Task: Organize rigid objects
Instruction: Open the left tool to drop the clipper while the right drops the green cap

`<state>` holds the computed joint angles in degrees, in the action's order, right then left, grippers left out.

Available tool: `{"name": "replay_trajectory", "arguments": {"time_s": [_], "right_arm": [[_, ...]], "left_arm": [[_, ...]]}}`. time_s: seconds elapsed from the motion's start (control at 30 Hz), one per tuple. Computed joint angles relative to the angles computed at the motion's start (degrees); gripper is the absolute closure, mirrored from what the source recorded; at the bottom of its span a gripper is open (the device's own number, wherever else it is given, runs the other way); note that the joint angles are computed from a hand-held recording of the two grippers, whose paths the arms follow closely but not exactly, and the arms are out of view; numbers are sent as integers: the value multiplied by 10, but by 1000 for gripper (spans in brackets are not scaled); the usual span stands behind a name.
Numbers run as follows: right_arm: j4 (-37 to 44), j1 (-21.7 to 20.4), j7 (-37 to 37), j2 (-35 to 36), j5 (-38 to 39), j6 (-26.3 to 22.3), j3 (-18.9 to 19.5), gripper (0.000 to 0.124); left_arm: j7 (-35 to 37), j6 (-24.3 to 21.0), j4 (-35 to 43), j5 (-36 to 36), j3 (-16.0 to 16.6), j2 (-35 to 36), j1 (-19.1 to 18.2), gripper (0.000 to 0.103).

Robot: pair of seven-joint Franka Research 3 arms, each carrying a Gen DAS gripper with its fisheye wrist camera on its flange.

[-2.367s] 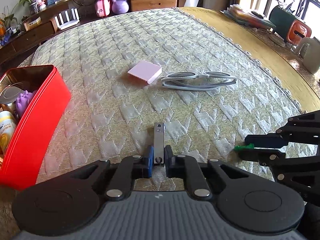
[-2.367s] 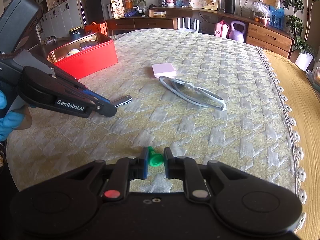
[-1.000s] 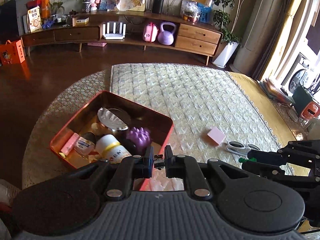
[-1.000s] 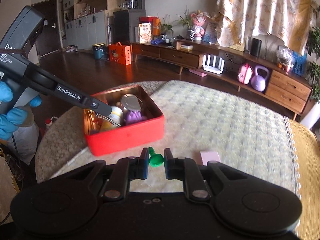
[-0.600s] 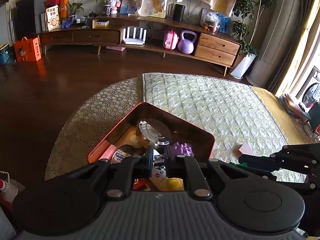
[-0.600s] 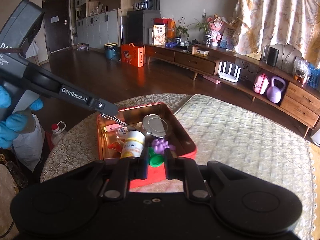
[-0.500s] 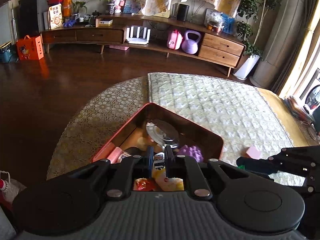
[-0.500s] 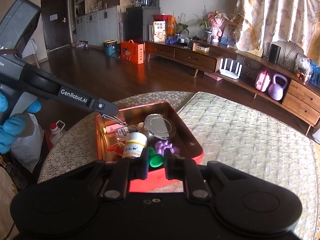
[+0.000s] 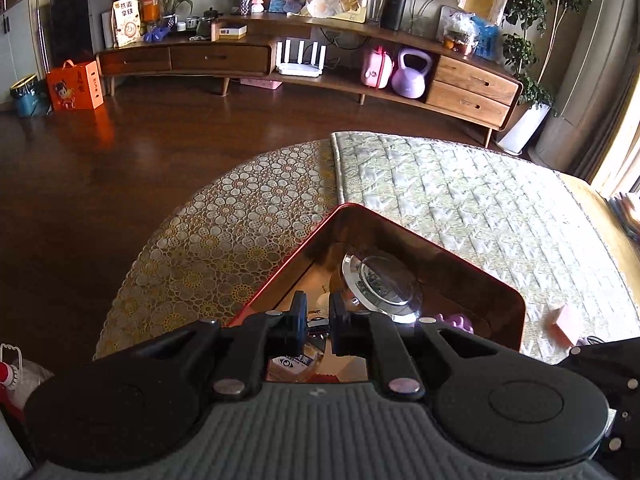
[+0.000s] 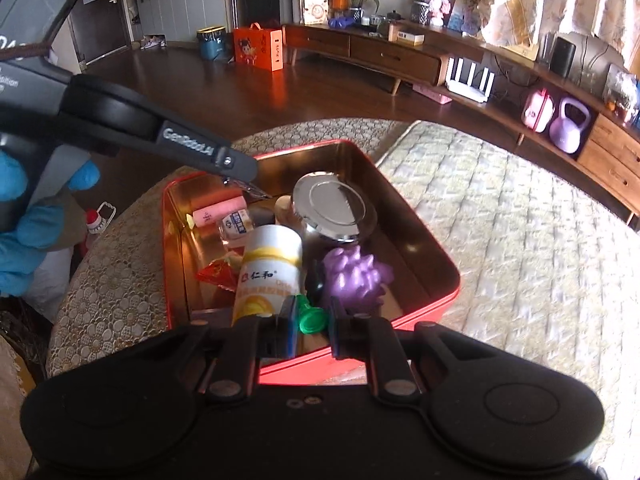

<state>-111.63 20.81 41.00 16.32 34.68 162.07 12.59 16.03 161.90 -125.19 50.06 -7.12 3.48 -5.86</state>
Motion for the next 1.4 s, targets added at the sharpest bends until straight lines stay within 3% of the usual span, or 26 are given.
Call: {"name": "replay_trajectory", "arguments": {"time_s": [0.13,0.4,0.67,0.83,1.4], "right_arm": [[5,0,11,5,2,-6,1,110],[7,-1,21,3,5,-16,1,104],[-14,-16,-41,-20,78,-11,15,87],[-29,-15,-64,-41,119,-15,10,83],[-120,1,-202,-158,301,-30,-38,60]], "left_arm": [[-12,-7,10,12,4,14,-2,92],[22,-28,15,-31,4,28,-5,92],[17,-40,8,-32,3,21,-15,92],[11,-51,-2,-25,-5,3,-20,92],[-15,-112,-32,-10,-54,-70,-43,91]]}}
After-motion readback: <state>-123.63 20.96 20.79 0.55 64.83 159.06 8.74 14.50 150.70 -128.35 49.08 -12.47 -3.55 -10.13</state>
